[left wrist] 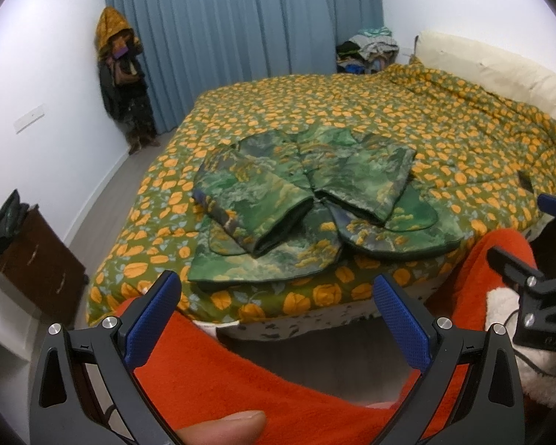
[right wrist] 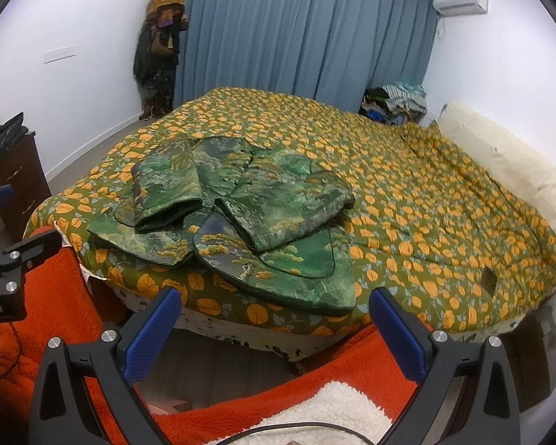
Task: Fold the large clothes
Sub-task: 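Grasp the green camouflage garment with the right tool and lift it away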
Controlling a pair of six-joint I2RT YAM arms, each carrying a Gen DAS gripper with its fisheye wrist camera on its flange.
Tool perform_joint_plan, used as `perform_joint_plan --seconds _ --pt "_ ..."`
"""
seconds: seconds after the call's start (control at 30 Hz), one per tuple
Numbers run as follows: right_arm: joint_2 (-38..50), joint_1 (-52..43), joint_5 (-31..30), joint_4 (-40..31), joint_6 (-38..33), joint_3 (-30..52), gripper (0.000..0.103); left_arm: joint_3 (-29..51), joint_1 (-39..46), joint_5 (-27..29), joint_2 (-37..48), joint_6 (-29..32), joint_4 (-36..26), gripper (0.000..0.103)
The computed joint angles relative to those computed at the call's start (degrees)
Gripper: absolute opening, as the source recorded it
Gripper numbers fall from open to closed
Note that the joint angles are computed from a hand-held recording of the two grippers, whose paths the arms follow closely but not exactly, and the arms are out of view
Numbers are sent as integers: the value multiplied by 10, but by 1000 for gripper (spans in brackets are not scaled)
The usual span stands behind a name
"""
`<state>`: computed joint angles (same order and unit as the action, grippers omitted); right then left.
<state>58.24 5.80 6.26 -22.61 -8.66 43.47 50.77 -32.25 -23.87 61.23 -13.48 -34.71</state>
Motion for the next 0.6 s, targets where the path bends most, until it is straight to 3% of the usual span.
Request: perform_joint_plan --seconds 0.13,0.23,0.33,0.4,0.47,0.6 --pt "-5 -16 -57 -12 -22 11 103 11 -3 -9 10 7 8 103" --pt "18 -77 -145 -4 -38 41 103 26 12 -5 33 22 5 103" --pt "92 -136 -251 52 -84 80 103 44 42 4 63 42 7 103" --pt "200 -136 -249 58 -149 142 103 46 62 1 73 45 21 103" --pt "322 -129 -244 18 -198 232 103 50 86 7 83 44 28 103" --pt "497 -106 -201 6 -229 356 103 63 136 47 103 41 27 103"
